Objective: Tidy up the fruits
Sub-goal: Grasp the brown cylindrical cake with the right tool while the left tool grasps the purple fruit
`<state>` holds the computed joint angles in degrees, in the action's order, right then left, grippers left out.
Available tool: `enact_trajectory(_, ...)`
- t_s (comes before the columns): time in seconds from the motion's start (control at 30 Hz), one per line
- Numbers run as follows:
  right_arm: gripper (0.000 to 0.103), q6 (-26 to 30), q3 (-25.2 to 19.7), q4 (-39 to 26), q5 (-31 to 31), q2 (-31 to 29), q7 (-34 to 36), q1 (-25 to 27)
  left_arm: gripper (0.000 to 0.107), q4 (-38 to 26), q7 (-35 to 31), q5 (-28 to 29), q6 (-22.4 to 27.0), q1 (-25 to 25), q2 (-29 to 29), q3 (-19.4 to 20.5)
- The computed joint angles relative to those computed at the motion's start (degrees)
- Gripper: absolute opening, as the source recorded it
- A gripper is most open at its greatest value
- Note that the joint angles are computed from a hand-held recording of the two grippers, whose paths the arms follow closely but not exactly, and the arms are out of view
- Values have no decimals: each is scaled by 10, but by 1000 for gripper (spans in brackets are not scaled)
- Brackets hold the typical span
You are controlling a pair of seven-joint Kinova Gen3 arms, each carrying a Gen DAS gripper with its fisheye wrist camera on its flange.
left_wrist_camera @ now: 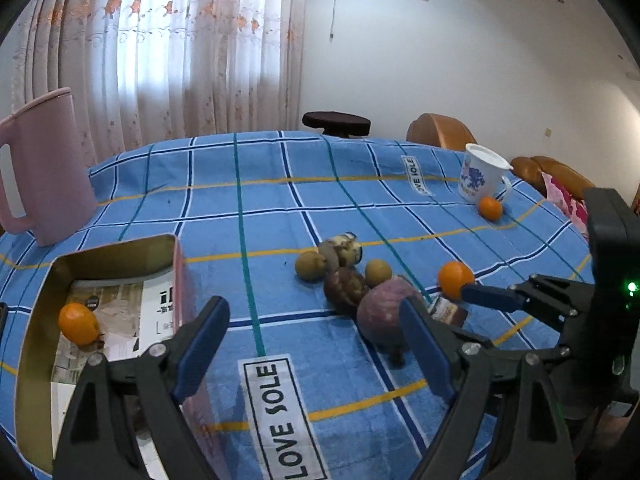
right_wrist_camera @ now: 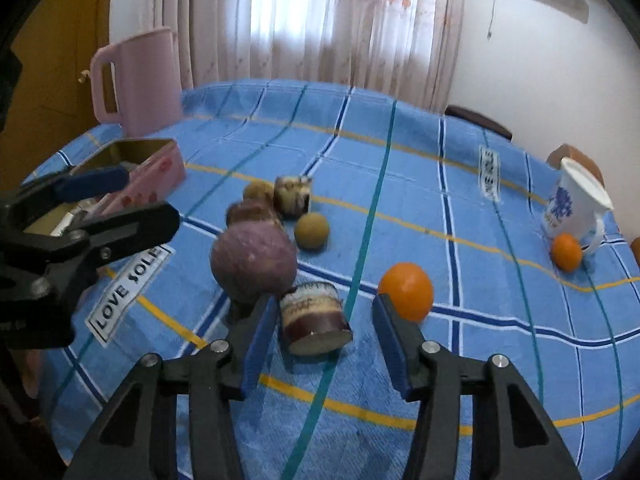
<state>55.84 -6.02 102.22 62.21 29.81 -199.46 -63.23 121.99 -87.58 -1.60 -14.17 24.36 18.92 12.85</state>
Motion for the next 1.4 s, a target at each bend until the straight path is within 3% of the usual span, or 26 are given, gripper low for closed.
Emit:
enact_trajectory(0.17, 39, -56, -3, 9, -21, -8, 20, 29, 89, -8, -11, 3, 7, 15, 7, -6)
enact_trajectory(0.4, 39, 21, 11, 29, 25, -10, -87, -28, 89, -15, -26, 17, 12, 35, 12, -16)
enact_trajectory(0.57, 39, 65, -4, 42, 37, -16, -157, -27, 85, -41, -46, 34, 43, 66, 27, -32)
enact_trajectory(0.7, 39, 75, -19, 51, 45, -21, -187, -18, 76, -66, -53, 30, 74, 39, 41, 6)
enact_trajectory(0.77, 39, 77, -26, 51, 45, -20, -185, -14, 59, -84, -55, 18, 104, 3, 53, 48)
enact_trajectory(0.87, 39, 78, -29, 49, 41, -20, -184, -9, 54, -103, -37, -6, 133, -49, 72, 110)
enact_trajectory(1.13, 39, 97, -34, 56, 62, -19, -204, -20, 53, -70, -25, -1, 83, -72, 62, 126)
enact_trajectory(1.4, 39, 108, -42, 63, 76, -20, -217, -23, 53, -34, 2, -7, 17, -5, 37, 49)
